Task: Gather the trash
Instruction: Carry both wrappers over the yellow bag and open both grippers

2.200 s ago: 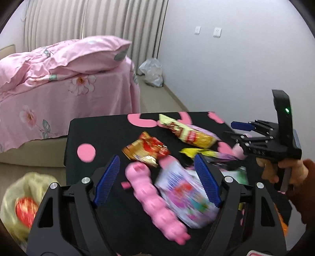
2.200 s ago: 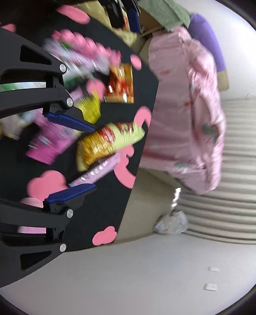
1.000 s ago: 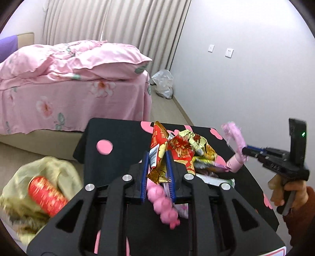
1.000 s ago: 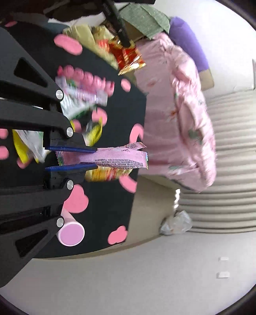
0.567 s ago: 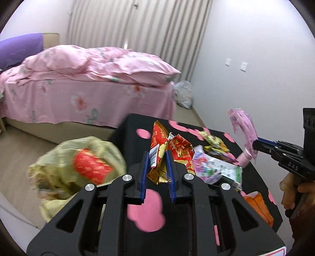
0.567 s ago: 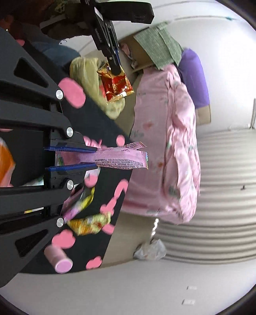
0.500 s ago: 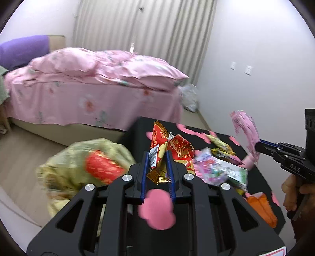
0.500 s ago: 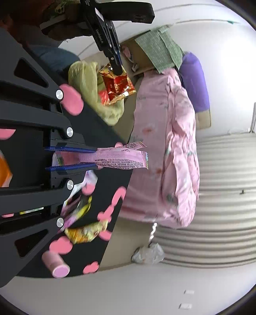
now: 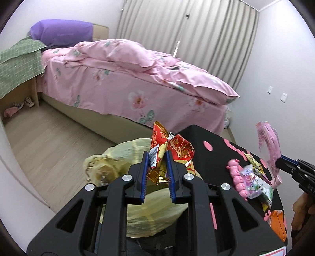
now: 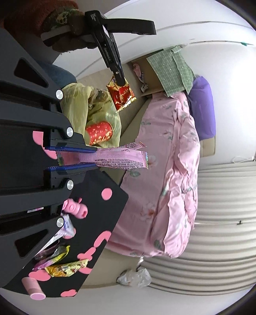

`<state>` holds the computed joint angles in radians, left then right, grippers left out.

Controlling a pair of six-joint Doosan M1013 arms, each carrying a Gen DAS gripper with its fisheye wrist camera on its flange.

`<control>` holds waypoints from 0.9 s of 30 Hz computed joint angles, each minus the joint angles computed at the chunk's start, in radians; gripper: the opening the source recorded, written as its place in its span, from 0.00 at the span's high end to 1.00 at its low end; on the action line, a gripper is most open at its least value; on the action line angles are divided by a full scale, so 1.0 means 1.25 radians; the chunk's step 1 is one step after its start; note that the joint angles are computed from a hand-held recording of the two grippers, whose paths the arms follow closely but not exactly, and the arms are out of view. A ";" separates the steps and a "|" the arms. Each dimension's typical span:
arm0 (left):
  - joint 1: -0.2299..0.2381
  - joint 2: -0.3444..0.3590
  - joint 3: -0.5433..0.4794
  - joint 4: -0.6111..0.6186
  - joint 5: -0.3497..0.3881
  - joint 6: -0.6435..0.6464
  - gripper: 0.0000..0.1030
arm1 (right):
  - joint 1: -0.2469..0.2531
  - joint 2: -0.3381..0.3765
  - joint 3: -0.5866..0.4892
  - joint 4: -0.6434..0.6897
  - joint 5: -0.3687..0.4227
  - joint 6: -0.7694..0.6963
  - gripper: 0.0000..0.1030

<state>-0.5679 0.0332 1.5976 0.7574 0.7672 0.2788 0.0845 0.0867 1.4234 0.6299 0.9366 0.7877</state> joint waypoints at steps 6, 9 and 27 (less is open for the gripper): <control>0.006 0.001 0.001 0.025 0.014 -0.040 0.84 | 0.011 0.014 -0.009 0.005 0.014 0.001 0.89; 0.009 0.010 -0.006 0.007 0.008 -0.010 0.84 | 0.017 0.024 -0.018 0.006 0.017 -0.001 0.89; 0.056 0.086 0.007 -0.136 0.097 0.029 0.84 | 0.126 0.264 -0.206 -0.100 0.232 0.134 0.89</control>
